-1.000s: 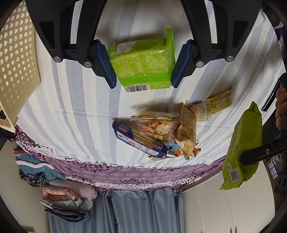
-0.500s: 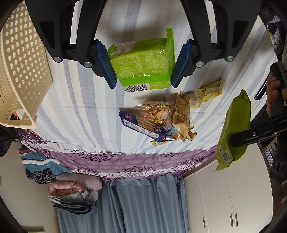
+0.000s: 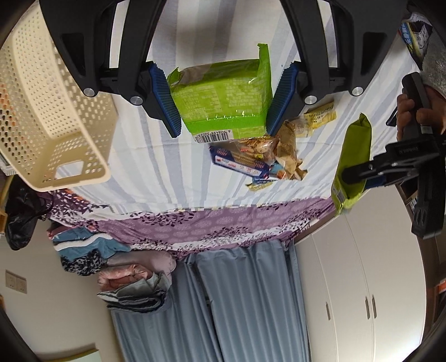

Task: Organize snacks
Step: 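Carry the green pack with the right gripper over the cream basket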

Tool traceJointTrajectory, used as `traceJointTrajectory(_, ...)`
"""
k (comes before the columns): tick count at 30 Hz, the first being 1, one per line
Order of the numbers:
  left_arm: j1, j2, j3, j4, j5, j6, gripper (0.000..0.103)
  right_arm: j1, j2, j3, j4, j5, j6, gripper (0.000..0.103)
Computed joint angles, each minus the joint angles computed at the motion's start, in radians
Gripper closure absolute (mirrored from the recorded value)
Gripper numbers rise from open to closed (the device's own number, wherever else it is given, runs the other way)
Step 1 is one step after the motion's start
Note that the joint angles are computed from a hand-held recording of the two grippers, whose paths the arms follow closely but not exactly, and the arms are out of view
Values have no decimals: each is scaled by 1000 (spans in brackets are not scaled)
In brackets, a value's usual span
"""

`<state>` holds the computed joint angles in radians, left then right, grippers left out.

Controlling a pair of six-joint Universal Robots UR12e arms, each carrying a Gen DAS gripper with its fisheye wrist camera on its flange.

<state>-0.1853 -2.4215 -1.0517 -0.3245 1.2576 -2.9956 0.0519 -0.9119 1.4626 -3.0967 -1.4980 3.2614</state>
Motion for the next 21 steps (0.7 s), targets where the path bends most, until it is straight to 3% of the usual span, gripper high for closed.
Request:
traceJointTrajectory(13,-27,10,3,-6,17,47,17,-37,-67,99,-131,-109,68,40)
traceJointTrajectory(17,-32,8,13,-18,6,50,17,-57,-92,143,-117,-36,132,38)
traceJointTrajectory(21,-36,2,24,-31,-14,59,17,-52,-113,189,-62,-14,103,31)
